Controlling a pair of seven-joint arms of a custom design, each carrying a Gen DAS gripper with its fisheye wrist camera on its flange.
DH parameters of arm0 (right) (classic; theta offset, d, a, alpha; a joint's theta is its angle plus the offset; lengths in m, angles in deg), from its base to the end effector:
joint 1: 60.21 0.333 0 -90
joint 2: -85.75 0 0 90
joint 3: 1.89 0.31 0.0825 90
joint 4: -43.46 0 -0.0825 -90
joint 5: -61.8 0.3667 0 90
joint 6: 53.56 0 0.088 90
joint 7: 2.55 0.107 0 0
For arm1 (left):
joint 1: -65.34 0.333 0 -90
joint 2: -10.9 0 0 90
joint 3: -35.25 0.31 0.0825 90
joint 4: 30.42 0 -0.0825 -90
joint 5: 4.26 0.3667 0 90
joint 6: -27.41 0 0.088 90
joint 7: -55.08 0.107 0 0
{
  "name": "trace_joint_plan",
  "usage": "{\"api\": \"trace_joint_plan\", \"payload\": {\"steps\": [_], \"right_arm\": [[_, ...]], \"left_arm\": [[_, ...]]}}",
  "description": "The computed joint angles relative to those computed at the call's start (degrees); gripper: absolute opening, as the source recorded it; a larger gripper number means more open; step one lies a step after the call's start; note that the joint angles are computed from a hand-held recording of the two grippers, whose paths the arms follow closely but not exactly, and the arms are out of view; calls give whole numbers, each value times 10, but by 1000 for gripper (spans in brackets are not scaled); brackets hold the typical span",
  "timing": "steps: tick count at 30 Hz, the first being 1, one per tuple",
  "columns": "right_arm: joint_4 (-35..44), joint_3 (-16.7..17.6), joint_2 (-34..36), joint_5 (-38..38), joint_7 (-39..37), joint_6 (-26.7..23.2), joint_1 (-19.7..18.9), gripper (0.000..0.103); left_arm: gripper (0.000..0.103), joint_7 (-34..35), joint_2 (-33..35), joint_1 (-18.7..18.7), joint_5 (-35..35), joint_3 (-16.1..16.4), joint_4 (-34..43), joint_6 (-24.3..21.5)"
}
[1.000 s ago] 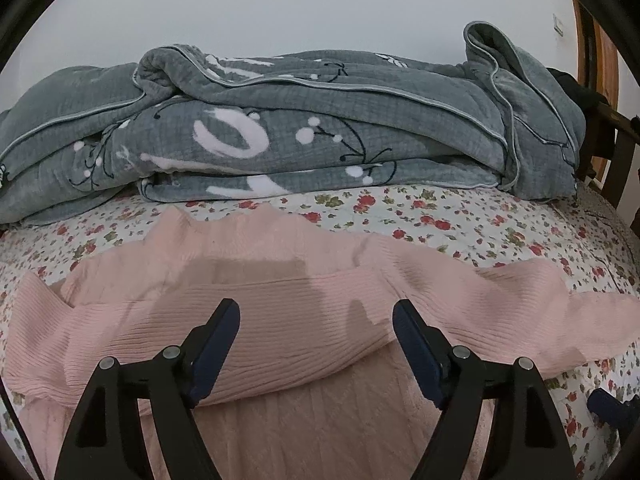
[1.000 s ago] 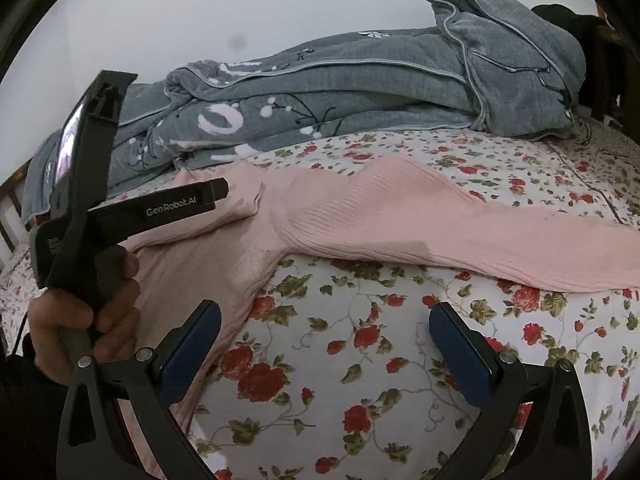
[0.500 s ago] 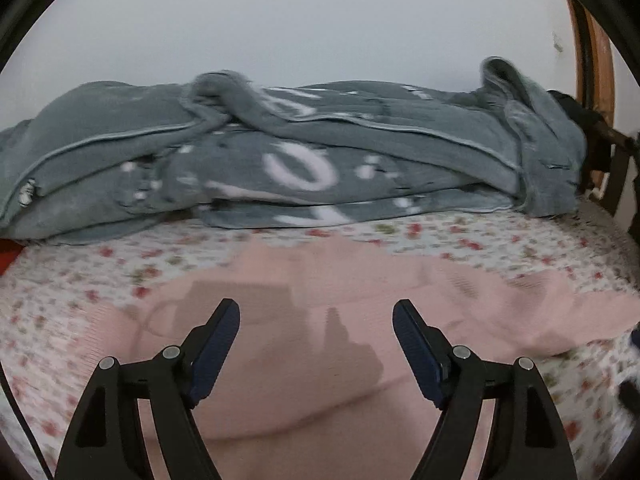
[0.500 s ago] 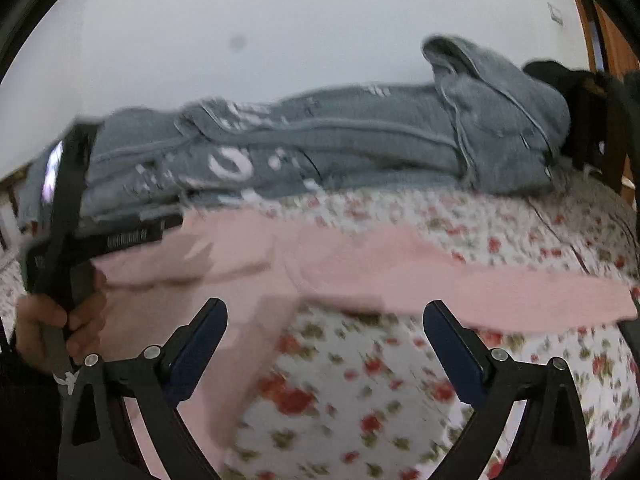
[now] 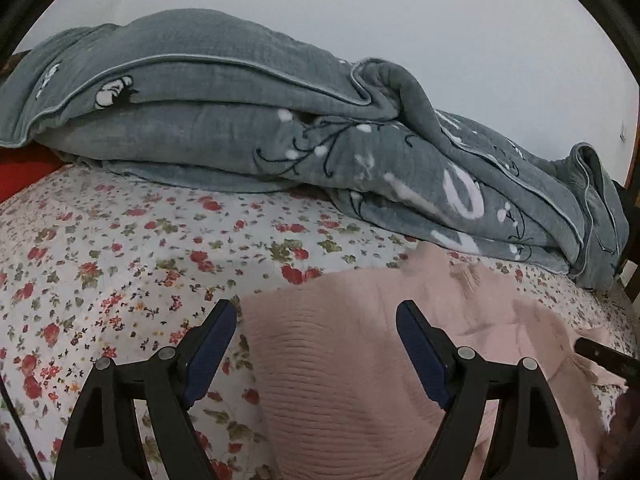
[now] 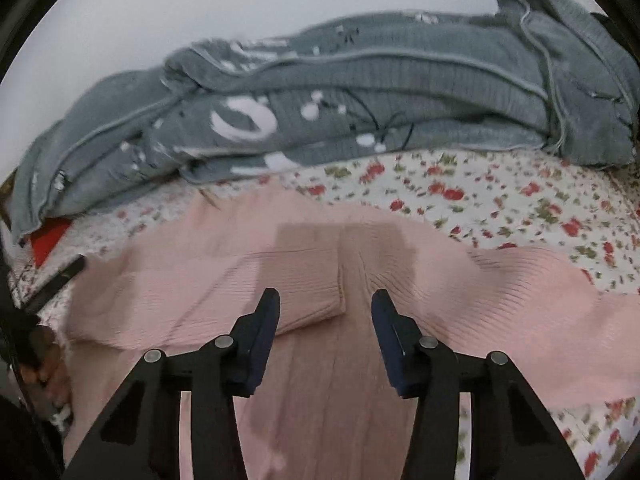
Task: Fold small clothes
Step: 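Grasp the other sleeve with the right tool and fold it across the body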
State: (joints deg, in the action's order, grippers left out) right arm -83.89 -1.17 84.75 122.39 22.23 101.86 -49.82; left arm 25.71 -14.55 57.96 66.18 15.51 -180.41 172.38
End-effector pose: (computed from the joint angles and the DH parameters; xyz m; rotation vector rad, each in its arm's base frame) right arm 0.5354 0.0736 0.4282 -2.0103 1.2525 -0.2776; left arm 0.3590 -0.1955 0.4212 -2.0300 1.0094 -0.7880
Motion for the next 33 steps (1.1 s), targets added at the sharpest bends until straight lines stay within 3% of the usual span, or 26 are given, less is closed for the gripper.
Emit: {"api": "trace_joint_plan", "payload": {"steps": [3, 5, 6, 7, 9, 12, 16, 18, 22, 24, 31, 33], "right_arm": [[30, 2, 38, -44, 77, -13, -2, 48], [30, 11, 51, -93, 110, 14, 3, 47], [21, 10, 47, -80, 82, 34, 13, 33], [16, 24, 41, -65, 44, 22, 3, 3], [3, 29, 27, -13, -24, 35, 5, 3], [-8, 12, -10, 117, -133, 13, 0, 2], [-37, -17, -58, 224, -247, 5, -5, 1], [-45, -21, -53, 212, -260, 9, -7, 1], [-33, -29, -15, 116, -140, -33, -24, 1], [-32, -25, -13, 105, -129, -33, -28, 1], [-55, -1, -16, 68, -133, 70, -4, 2], [-59, -3, -19, 71, -139, 78, 0, 2]], "left_arm": [[81, 31, 26, -8, -20, -11, 21, -32], [81, 36, 33, -15, -26, -12, 26, -47], [81, 33, 30, -18, -27, -10, 24, -49], [81, 23, 25, -19, -22, -7, 18, -42], [81, -11, 7, -15, -5, 6, -2, -6], [81, -66, -16, 1, 28, 13, -25, 42], [81, -96, -29, 11, 37, 6, -37, 50], [81, -85, -24, 11, 29, 5, -33, 47], [81, -34, 7, 4, -5, 6, -14, 33], [81, 22, 30, -6, -53, 12, 2, 16], [81, 75, 52, -14, -97, 6, 22, -21], [81, 86, 59, -18, -102, 3, 30, -35]]}}
